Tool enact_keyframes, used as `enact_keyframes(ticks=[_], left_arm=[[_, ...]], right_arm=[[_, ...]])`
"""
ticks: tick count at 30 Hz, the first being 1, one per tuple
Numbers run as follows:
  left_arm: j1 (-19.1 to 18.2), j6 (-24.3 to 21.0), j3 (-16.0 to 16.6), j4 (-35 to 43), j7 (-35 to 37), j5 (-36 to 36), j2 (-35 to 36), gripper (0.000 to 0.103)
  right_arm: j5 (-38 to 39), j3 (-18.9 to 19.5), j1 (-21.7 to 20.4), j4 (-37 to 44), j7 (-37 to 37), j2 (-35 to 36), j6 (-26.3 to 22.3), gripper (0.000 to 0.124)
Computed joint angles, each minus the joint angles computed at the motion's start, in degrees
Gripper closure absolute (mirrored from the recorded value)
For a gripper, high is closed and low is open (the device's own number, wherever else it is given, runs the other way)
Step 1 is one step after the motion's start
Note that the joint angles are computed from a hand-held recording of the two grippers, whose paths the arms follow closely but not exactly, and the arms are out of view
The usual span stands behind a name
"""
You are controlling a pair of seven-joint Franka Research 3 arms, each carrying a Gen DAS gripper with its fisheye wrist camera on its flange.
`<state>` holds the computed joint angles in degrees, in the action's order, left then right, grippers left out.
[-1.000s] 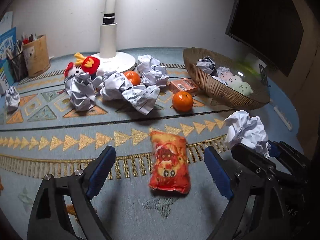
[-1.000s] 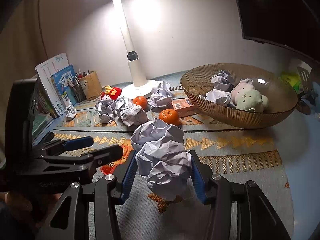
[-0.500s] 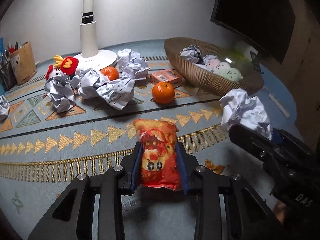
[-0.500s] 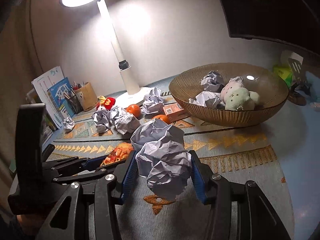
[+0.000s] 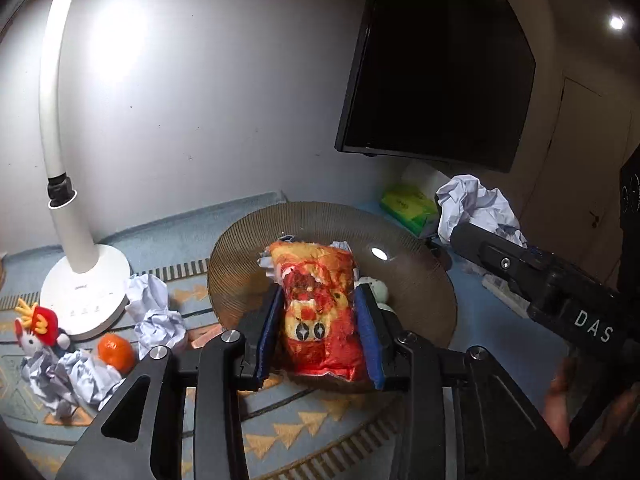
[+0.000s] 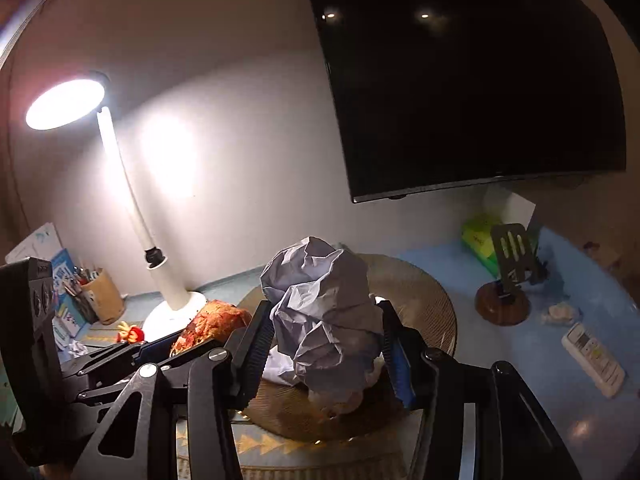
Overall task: Organize objects
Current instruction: 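Open both tools to drop the snack-bag plush and paper ball into the bowl, then move both open tools back over the remaining items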
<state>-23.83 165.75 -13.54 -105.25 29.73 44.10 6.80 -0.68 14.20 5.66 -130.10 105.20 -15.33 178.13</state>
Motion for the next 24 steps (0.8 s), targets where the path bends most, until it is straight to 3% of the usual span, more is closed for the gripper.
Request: enact_keyframes(ticks=[2,3,5,8,11,12,13,14,16,19,21,24], left_arm=[[-0.95,-2.69,1.17,2.82,-3.97,3.44,2.23,0.054],[-0.74,-3.71,1.11,3.30,-3.76,2.30,2.71,0.054],[0.64,-2.15,0.51,0.91,-1.90,-2.41,1.53,0.054],[1.74,1.40,1.21,-6.59,-5.84,-0.58,-4.40,0.054],[4.63,2.66,0.23,-15.05,-14.13,4.69,-12.57,0.051],[6.03,2.78,-0.51,-18.14,-17.27,6.48,-15.82,0.035],[8.03,2.66,-1.76,-21.12,-21.46,9.37,-19.25,0.010],[10.63,0.94,-3.94,-23.70,-26.71,12.97,-22.95,0.000],[14.45,-5.75,-7.92,-28.36,-33.25,15.97,-30.22,0.001],[14.67,-10.88,-7.96,-35.24,-31.98,11.71,-37.73,0.001],[15.07,-12.77,-8.16,-39.70,-31.62,9.25,-41.02,0.001],[15.88,-9.37,-6.89,-45.54,-31.34,6.69,-43.36,0.001]], right_arm=[[-6.71,5.38,-7.28,3.72,5.46,3.49,-2.31,0.028],[-9.61,6.16,-8.62,5.62,7.15,5.27,-4.62,0.027],[-8.52,3.65,-6.55,6.96,6.02,6.84,-8.05,0.031],[5.78,-4.39,2.48,3.86,-3.59,5.18,-6.85,0.031],[11.13,-7.66,7.94,1.64,-7.79,2.61,-6.53,0.031],[12.79,-8.27,9.81,1.02,-9.74,1.64,-6.44,0.031],[13.66,-8.22,11.11,0.50,-11.08,0.65,-6.43,0.031],[13.84,-7.56,11.91,-0.07,-11.79,-0.33,-6.28,0.031],[13.89,-5.77,13.43,-1.58,-12.49,-1.85,-5.14,0.031],[11.80,-1.19,13.74,-3.76,-11.23,-1.78,-3.03,0.026],[4.99,6.34,8.14,-4.51,-5.18,-0.36,-2.86,0.026],[-7.62,16.57,-0.75,-4.70,5.65,2.49,-3.11,0.026]])
